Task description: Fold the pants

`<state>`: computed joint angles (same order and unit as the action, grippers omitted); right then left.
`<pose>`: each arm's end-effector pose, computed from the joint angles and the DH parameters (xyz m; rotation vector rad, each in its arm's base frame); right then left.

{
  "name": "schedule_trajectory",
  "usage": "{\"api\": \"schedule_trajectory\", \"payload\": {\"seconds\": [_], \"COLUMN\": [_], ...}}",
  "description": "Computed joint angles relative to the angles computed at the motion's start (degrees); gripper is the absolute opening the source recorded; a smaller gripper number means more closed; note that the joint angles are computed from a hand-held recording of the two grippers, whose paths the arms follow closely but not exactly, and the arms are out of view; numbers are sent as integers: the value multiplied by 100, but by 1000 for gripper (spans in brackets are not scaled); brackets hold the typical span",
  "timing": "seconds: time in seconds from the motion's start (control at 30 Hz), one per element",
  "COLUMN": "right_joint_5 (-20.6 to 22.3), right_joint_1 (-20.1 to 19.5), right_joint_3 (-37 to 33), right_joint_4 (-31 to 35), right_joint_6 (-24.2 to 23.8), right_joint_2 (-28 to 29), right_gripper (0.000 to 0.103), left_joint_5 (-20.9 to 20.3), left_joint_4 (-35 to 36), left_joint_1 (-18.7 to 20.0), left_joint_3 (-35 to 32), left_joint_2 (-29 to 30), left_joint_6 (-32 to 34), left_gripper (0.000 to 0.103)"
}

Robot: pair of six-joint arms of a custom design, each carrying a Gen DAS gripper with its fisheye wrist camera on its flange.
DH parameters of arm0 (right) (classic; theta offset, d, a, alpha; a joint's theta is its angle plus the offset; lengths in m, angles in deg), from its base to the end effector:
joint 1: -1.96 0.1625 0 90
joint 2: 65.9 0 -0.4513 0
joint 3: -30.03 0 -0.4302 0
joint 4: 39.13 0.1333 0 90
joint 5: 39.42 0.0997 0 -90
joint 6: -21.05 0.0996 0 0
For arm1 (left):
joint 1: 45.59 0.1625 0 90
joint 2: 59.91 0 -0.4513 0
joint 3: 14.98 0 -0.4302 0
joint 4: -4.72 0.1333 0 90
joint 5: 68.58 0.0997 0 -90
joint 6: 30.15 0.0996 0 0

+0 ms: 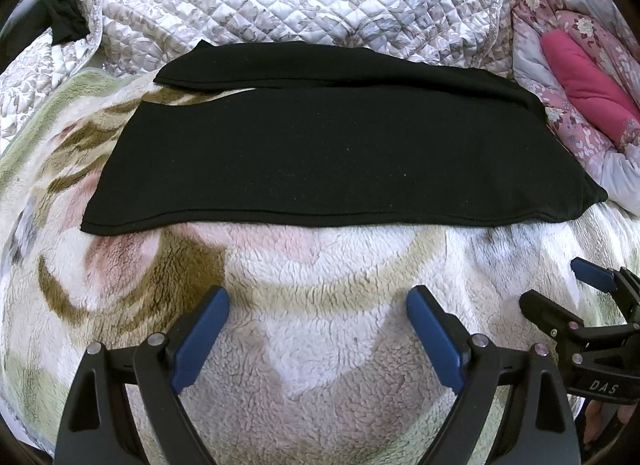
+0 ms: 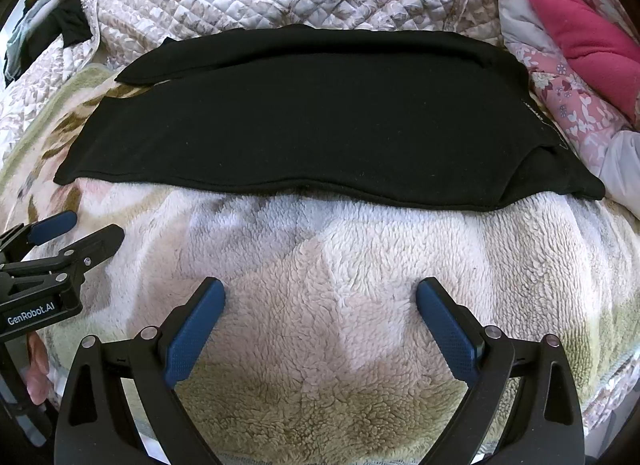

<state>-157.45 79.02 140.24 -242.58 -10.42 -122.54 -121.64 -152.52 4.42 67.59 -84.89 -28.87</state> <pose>-0.0567 -0.6331 0.2354 0.0411 -2.1714 0.9435 -0.3348 -0.6997 -0.0719 0.8298 2.4072 -0.4845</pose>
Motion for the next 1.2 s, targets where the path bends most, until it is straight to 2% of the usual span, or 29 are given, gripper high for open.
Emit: {"api": "schedule_trajectory", "payload": {"seconds": [1.2], "right_joint_5": [-38], "right_joint_1": [-14], "right_joint_3": [-17], "right_joint_4": [44], "right_joint_6": [12], "right_joint_2": [21], "right_gripper": [97], "left_joint_5": [-7], "left_joint_4": [31], "left_joint_1": [3], "left_joint_3": [-14], "left_joint_2": [-3], "left_joint_6": [3], "left_gripper": [93]}}
